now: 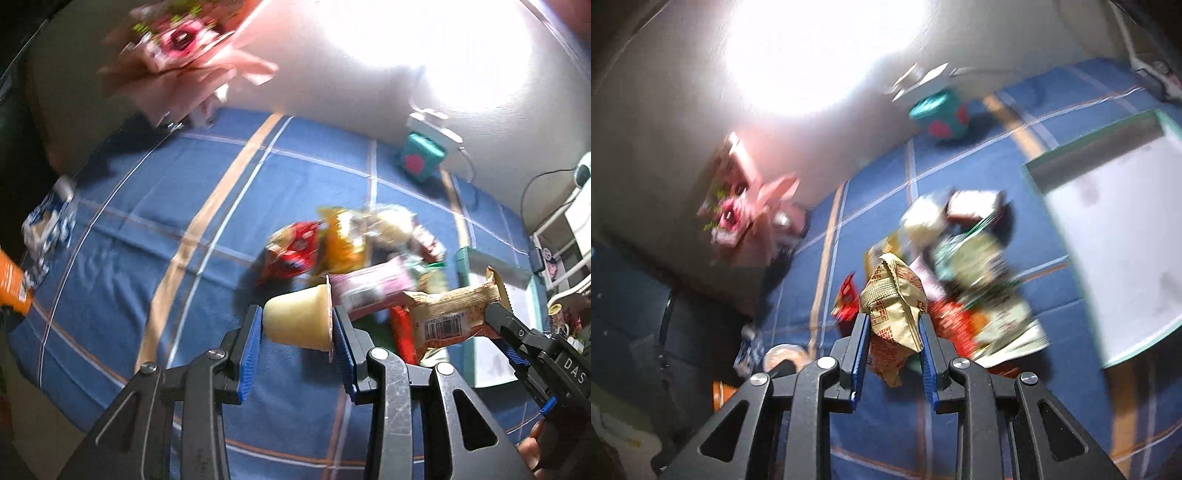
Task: Organize snacks
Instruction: 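Carry the pudding cup with the left tool while the right tool carries the pastry bag to the tray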
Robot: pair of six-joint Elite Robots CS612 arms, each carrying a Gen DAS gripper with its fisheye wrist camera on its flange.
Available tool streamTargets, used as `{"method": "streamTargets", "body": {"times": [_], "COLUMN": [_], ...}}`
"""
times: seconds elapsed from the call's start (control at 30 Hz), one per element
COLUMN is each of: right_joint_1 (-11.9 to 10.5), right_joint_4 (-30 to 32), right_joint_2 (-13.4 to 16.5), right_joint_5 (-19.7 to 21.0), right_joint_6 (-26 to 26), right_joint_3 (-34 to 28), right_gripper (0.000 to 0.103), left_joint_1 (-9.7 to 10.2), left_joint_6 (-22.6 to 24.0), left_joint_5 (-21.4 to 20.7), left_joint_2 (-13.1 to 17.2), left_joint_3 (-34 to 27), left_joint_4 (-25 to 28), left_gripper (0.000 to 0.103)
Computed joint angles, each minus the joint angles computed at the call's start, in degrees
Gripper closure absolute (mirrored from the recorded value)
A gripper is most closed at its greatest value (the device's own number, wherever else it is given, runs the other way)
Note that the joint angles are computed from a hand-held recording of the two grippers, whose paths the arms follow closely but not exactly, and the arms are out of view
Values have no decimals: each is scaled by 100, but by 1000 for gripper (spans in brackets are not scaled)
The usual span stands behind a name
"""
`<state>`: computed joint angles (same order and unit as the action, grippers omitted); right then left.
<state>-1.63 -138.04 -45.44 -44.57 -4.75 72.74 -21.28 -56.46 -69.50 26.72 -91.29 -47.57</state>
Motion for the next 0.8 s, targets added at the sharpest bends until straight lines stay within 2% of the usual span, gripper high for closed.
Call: {"method": "streamTargets", "body": {"times": [0.13,0.33,0.6,0.8], "right_joint_1": [-126,-275,-429,-463], "right_joint_4": [-469,-965,-1200,-1297], "right_joint_2": [83,190,285,388], "right_joint_5": [-170,-723,-1169,-1490], "right_joint_6": [507,1156,1585,1798], "right_joint_3": [-135,-323,-484,-647], "right_gripper": [75,75,75,75], "left_joint_1": [-36,-130,-256,-313], "left_joint_6": [248,685,1450,1895], "left_joint_5": [-10,-68,-214,-305], "left_joint_2": [-147,-365,-571,-665], "left_joint_3": [370,965,1785,2308], "left_joint_4": [-373,-980,-1840,-2381], "left_gripper": [64,64,64,64]}}
